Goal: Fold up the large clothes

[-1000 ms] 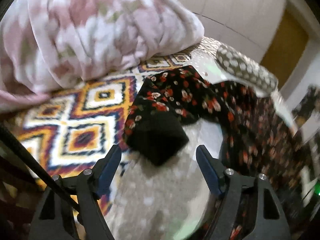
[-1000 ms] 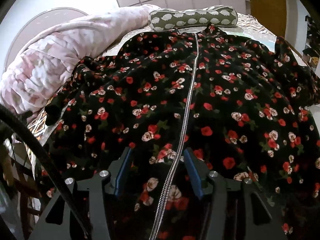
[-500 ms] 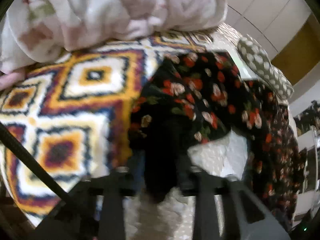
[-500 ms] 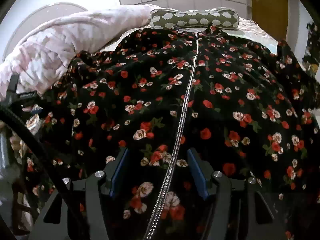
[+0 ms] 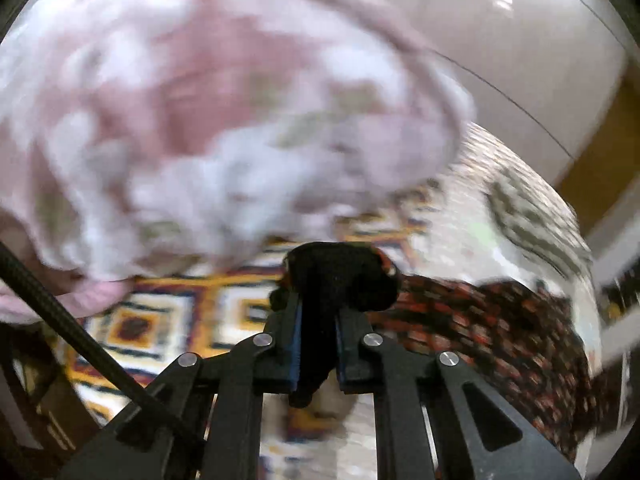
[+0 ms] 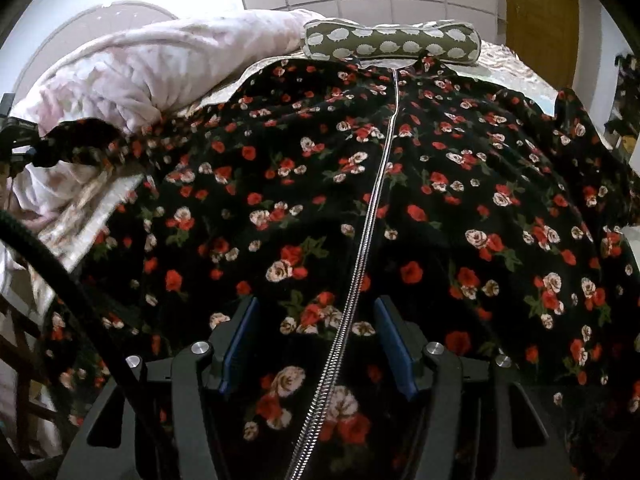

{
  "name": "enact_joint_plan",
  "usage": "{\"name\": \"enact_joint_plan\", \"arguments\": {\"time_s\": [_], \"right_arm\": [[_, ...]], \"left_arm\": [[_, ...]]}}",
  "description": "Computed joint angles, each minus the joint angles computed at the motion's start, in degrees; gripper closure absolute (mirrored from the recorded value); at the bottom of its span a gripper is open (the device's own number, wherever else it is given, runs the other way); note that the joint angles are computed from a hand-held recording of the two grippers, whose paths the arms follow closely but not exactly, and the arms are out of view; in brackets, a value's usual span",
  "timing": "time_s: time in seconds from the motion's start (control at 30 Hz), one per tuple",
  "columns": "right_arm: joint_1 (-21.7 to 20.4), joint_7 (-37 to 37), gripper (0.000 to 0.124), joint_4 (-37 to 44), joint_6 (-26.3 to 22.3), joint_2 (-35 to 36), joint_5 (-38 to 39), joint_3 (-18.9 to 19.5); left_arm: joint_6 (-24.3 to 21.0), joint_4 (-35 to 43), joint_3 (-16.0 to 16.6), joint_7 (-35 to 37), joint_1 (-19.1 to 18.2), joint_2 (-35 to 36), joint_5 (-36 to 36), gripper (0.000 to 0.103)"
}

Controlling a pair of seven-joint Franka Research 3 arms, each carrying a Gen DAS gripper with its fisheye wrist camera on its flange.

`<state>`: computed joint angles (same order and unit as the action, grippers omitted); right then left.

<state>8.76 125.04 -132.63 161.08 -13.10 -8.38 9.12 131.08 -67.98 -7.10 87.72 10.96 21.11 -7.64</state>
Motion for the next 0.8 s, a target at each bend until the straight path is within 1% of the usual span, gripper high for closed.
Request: {"name": "enact_joint_plan", "arguments": {"time_s": [0.07, 0.1, 0.17, 0.27, 0.33, 0.37, 0.4, 0.47, 0.5, 0.57, 0.6, 0.63, 0.67, 0.73, 0.8], "right_arm": [[1.75, -2.53, 0.065, -1.33, 2.14, -1.52, 5.02, -2.17], [1.73, -2.83, 0.065, -2.0, 3.08, -2.44, 6.4, -2.41], [0.45, -2.51, 0.065, -3.75, 5.02, -5.06, 7.53, -2.09], [-2.43, -1.57, 0.065, -6.48, 6.97, -9.11, 8.39, -1.06], [-3.61, -1.42, 0.065, -8.79, 8.07, -11.86, 10.15, -1.18], [-3.81, -1.54, 0.065, -10.49, 8.71, -13.58, 11.68, -1.91], [-4.28, -1.7, 0.065, -11.09, 8.71, -14.34, 12.67, -1.93], [-5.56, -1.71, 0.065, -13.38, 8.72, -16.63, 14.61, -2.32], [-6.31, -1.79, 0.065, -14.31, 8.63, -17.54, 15.22, -2.28], [-8.88, -0.99, 0.065, -16.41, 8.04, -19.84, 15.81, -1.46], [-9.7, -0.8, 0.065, -17.17, 7.84, -20.71, 16.12, -1.36], [-10.2, -0.84, 0.065, -17.9, 7.76, -21.53, 16.5, -1.54], [-10.54, -1.05, 0.065, -18.41, 7.6, -22.14, 16.86, -1.8], [-11.17, -1.76, 0.065, -18.73, 7.27, -22.71, 17.21, -2.13], [-11.24, -3.41, 0.065, -17.51, 6.67, -21.76, 17.23, -2.83]], "left_arm": [[-0.24, -0.12, -1.92, 2.19, -1.86, -0.55, -0.18, 0.091], [-0.65, 0.03, -2.88, 3.28, -3.06, -0.69, -0.48, 0.091], [-2.19, 1.85, -4.24, 4.17, -5.69, 0.11, -0.79, 0.091], [-5.07, 5.9, -6.81, 5.53, -10.86, 2.71, -1.38, 0.091], [-6.37, 8.84, -8.29, 5.78, -14.87, 5.07, -1.34, 0.091], [-6.71, 10.7, -9.05, 5.96, -17.36, 6.77, -0.94, 0.091], [-6.9, 11.78, -9.31, 5.78, -19.19, 7.77, -0.56, 0.091], [-8.45, 15.71, -10.09, 5.63, -22.61, 11.12, -0.32, 0.089], [-10.45, 19.29, -10.53, 5.85, -24.54, 13.95, -0.12, 0.087], [-12.67, 23.31, -10.24, 5.58, -27.56, 17.44, 0.83, 0.075], [-13.35, 23.77, -10.17, 5.66, -28.04, 18.04, 0.75, 0.073], [-12.99, 22.24, -10.32, 5.83, -28.03, 17.57, 0.2, 0.069], [-12.22, 19.35, -10.74, 6.31, -27.44, 16.09, -0.84, 0.063], [-9.93, 12.09, -11.43, 8.14, -25.62, 11.73, -2.9, 0.058], [-7.16, 4.58, -11.78, 10.46, -23.37, 6.56, -5.09, 0.052]]}}
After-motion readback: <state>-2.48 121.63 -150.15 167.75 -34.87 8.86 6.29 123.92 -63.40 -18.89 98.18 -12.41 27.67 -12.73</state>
